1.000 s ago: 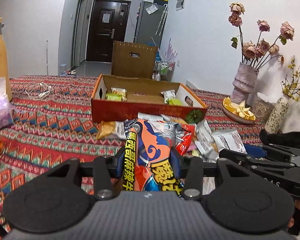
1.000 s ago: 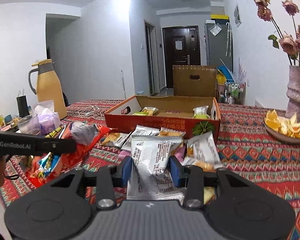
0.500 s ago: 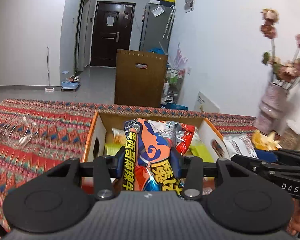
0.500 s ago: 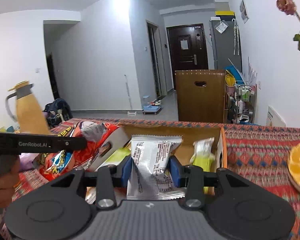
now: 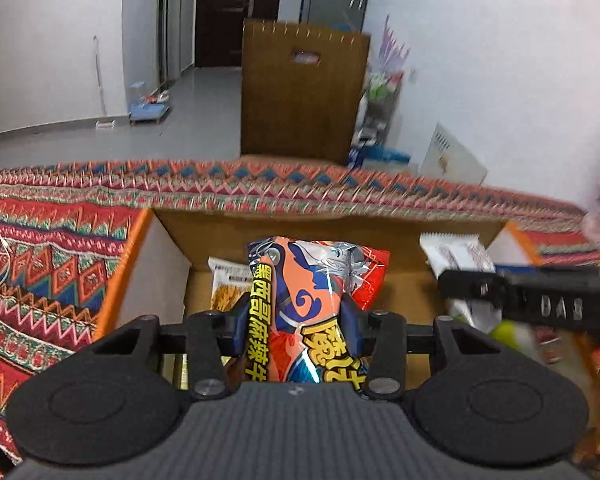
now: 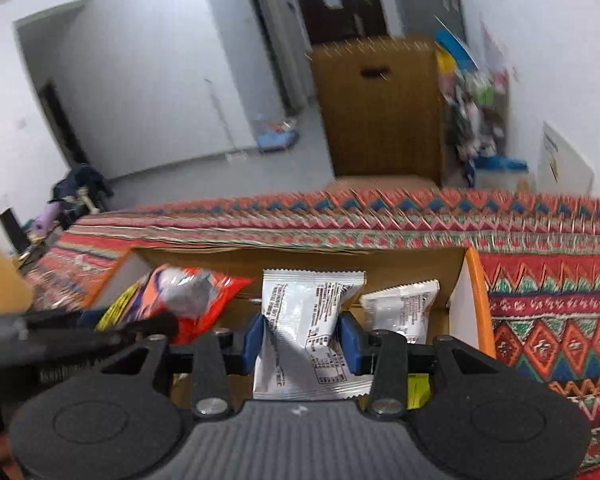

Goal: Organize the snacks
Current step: 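Carry chip bag and white packet into the box while opening both tools to release, then withdraw both tools from the box back toward the snack pile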

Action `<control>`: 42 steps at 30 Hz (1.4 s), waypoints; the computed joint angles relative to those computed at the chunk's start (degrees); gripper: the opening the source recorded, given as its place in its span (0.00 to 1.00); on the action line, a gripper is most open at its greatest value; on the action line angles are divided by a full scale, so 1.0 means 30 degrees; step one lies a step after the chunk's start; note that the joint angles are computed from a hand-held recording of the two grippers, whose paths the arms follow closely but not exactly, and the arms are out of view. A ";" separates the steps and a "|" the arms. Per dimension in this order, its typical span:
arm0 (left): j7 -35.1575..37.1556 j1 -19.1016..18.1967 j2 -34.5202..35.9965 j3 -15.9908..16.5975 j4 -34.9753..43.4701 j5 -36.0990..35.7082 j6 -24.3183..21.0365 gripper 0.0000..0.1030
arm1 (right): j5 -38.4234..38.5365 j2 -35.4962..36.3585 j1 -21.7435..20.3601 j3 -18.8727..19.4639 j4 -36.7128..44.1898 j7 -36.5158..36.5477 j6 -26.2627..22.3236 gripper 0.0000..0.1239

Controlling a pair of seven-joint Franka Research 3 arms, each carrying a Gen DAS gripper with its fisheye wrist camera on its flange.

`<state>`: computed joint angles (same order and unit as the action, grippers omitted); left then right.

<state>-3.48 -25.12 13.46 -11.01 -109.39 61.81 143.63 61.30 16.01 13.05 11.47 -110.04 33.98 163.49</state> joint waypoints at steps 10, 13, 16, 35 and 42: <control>-0.0057 -0.0180 -0.0511 -0.0115 -0.0688 0.1228 -0.0232 0.65 | -0.4749 0.1707 0.0006 0.0297 0.1234 0.4698 0.0766 0.53; -0.0109 -0.0323 -0.0913 -0.0293 -0.0934 0.1791 -0.0968 0.66 | -0.2971 0.0949 -0.0923 0.1233 0.0592 0.2853 0.0953 0.57; -0.0392 -0.0335 -0.1711 -0.0617 -0.1490 0.2025 -0.1269 0.69 | -0.1200 -0.0278 -0.1145 0.1289 -0.0383 0.1188 0.1062 0.57; -0.2583 -0.1541 -0.9363 -0.5702 -0.6773 0.1629 -0.5129 0.93 | 0.9754 -1.3603 0.1629 -0.2240 -1.1891 -1.0666 0.1025 0.71; -0.4961 -0.3224 -0.9873 -0.8003 -0.7436 0.0706 -0.8025 0.97 | 0.9590 -1.9473 0.2949 -0.2708 -1.6732 -1.0928 0.1628 0.75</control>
